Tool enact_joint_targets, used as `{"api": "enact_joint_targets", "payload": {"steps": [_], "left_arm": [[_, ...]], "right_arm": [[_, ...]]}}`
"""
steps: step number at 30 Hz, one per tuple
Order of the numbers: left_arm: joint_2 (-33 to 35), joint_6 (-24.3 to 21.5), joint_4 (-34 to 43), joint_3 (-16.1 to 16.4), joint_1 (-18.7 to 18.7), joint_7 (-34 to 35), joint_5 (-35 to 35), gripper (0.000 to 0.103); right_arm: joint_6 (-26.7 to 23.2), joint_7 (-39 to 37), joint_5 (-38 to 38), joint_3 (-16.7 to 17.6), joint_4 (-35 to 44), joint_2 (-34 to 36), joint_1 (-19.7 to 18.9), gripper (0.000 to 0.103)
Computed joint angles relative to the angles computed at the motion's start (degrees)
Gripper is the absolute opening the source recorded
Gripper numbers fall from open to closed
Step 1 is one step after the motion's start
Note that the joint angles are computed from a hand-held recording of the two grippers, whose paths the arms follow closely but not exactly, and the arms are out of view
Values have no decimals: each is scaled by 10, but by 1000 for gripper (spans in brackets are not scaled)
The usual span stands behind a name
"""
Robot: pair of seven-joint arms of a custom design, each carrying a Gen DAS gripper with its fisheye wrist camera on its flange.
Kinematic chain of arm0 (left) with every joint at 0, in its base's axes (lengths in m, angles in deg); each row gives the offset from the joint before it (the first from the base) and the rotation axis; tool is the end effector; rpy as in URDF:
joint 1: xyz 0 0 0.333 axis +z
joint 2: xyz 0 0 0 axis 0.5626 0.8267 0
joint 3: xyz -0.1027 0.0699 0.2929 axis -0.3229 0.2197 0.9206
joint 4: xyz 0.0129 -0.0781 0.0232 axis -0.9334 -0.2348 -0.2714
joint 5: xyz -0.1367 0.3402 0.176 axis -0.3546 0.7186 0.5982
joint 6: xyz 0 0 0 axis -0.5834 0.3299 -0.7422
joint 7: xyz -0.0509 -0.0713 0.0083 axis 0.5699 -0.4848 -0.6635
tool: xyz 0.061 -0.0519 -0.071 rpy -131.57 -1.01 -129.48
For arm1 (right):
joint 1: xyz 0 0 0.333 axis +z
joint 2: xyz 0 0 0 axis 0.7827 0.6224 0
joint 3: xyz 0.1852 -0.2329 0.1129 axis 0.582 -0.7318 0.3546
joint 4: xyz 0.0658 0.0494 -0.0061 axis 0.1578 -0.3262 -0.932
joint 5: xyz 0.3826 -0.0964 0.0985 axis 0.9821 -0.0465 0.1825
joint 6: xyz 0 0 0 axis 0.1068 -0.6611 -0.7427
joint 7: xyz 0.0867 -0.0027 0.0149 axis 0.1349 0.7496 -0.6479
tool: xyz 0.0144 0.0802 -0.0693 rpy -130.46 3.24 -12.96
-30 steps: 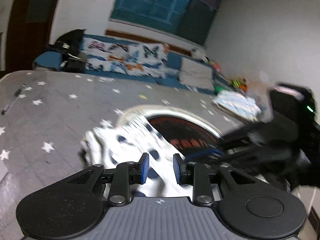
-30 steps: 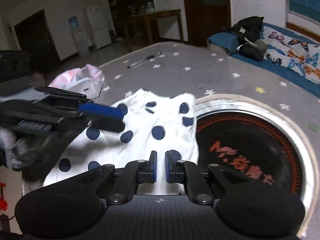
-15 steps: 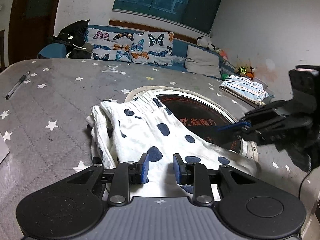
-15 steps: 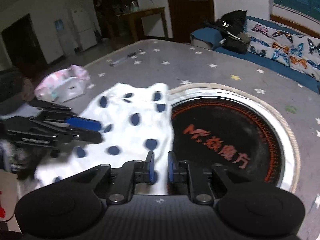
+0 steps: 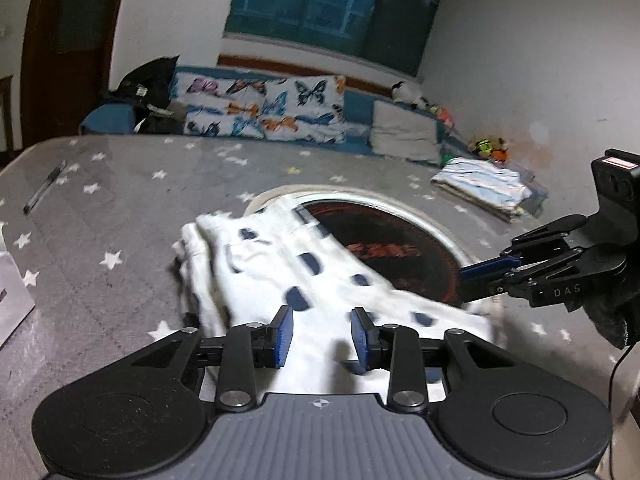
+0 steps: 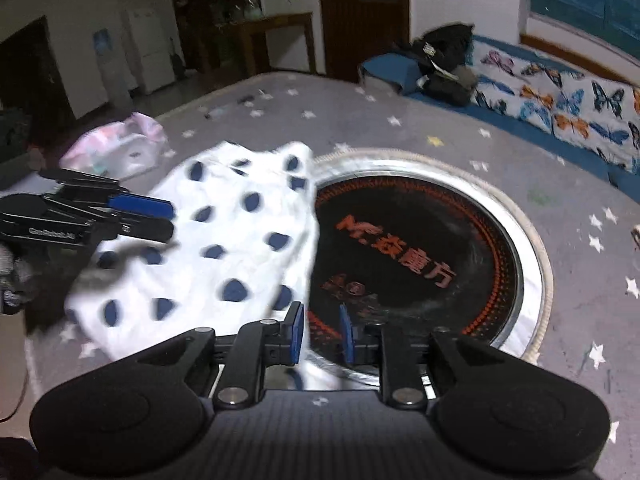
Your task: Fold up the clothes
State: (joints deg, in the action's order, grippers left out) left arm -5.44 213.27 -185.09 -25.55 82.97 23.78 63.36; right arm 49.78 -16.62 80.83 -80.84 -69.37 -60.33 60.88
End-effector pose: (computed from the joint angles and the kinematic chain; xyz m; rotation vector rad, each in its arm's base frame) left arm 0.4330 -0.2109 0.3958 -1.8382 1.4995 -1.0490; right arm 0.5923 0.1503 0.3828 -2.2986 0.5787 -0.1179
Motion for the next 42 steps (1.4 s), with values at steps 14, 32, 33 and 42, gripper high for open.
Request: {"api": "enact_joint_targets", "payload": {"steps": [14,32,33,42], "left_arm": [[-3,-31,-9,-18,-46,-23,25,33],[-76,-44,-57,25,-127,-151,30,35],[-85,-46,-61,30,-133,-161,28,35],[-138,-125,-66,44,-161,-256,43,38]], "right_arm": [[-1,-46,21,-14,-68,-35,6,21],[-17,-103,64,-14,-102,-62,28,34],[-21,-102,68,-16,-102,-64,26,36],[-3,-87,102,-19,-102,-65,21,41]]}}
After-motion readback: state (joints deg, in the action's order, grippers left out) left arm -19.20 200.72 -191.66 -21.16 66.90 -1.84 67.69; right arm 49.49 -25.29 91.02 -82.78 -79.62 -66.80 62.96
